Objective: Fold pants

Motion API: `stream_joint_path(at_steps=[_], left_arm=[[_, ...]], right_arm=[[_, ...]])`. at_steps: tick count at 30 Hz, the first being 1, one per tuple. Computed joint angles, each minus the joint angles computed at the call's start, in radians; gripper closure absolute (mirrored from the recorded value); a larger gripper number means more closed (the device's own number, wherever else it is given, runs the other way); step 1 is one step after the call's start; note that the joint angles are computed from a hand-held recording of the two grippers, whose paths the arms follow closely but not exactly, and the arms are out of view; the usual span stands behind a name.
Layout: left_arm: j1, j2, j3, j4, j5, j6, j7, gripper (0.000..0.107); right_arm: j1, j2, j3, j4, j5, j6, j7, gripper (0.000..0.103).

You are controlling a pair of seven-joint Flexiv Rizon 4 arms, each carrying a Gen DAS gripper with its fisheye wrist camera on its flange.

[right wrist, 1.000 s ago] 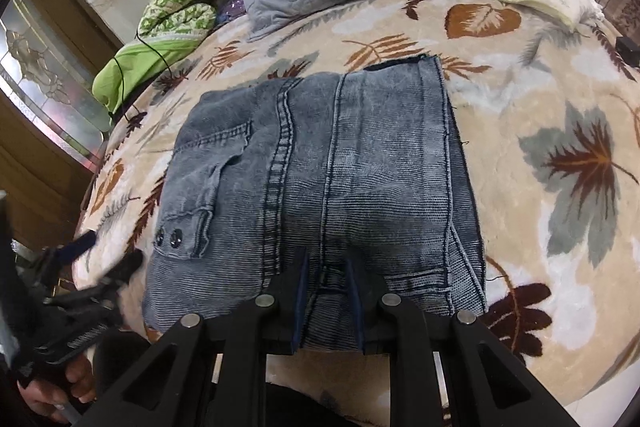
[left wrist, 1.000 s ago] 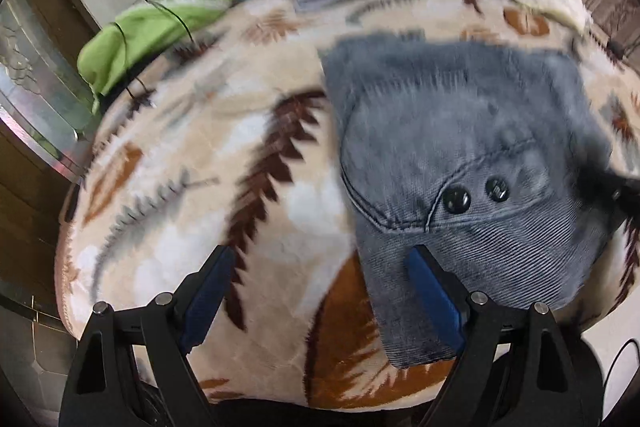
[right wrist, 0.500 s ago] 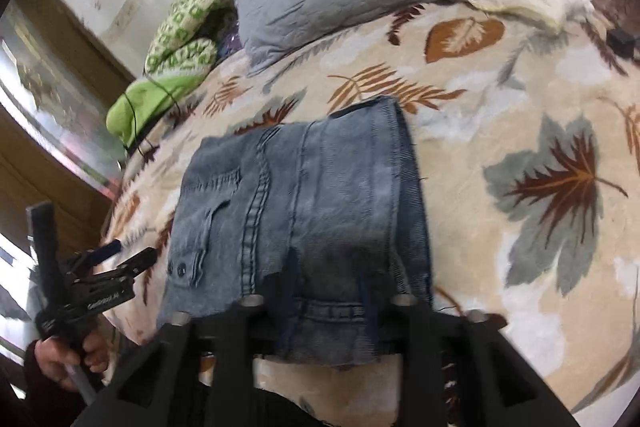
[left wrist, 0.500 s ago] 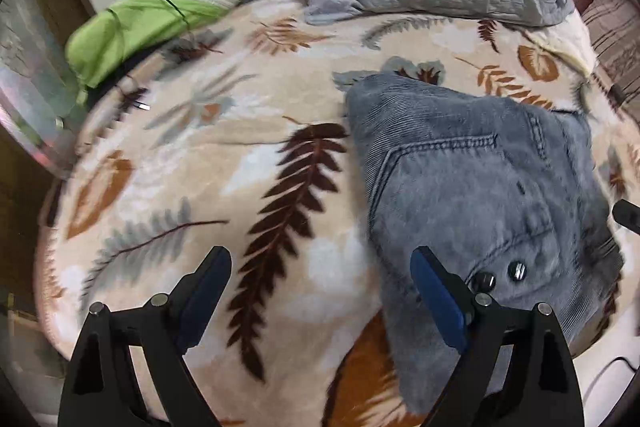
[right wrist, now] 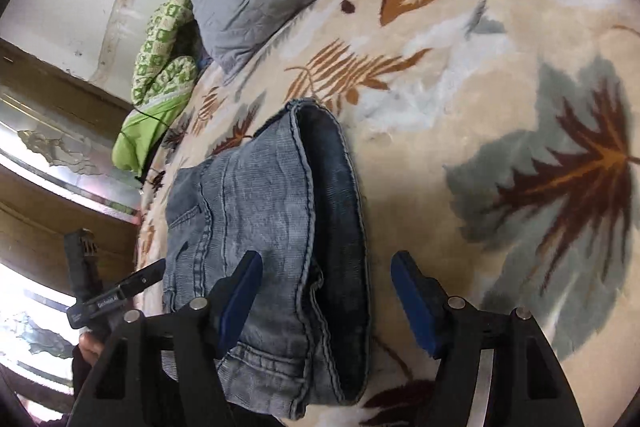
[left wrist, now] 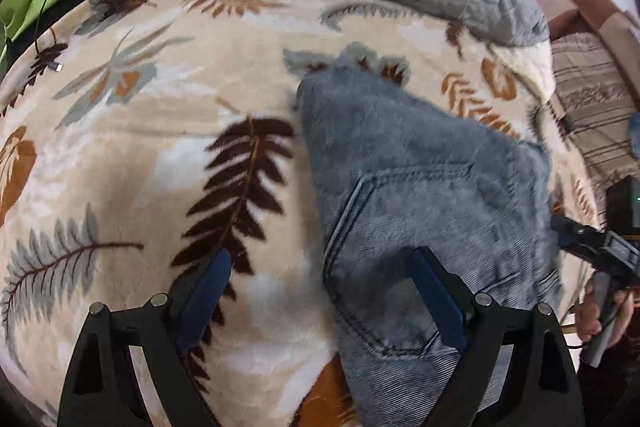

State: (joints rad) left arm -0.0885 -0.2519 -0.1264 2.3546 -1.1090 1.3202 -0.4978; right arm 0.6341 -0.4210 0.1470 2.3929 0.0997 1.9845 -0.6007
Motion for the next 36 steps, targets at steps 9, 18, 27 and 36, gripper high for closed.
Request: stream_joint_path(at_steps=[9, 18, 27, 36], left_arm=[[-0.028, -0.032, -0.01, -0.031, -0.068, -0.083, 0.066, 0.015], [-0.039, -0.044, -0.005, -0.043, -0.181, -0.154, 0.151, 0.03], [-0.061, 0.007, 0.016, -0.035, -0.215, -0.16, 0.213, 0.077], [-0.072, 0.027, 0.047, -0.112, -0.286, -0.099, 0.254, 0.078]], right_arm=[[-0.174, -0.124, 0.121, -0.067, -0.185, 0.118, 0.043, 0.024], [-0.18, -0.193, 0.161, -0.144, -0.327, 0.133, 0.062, 0.035], [0.115, -0.056, -0.042, -0.173, -0.094, 0.014, -0.068, 0.067], [0.216, -0.027, -0.168, -0.305, -0.041, -0.086, -0.191, 0.069]])
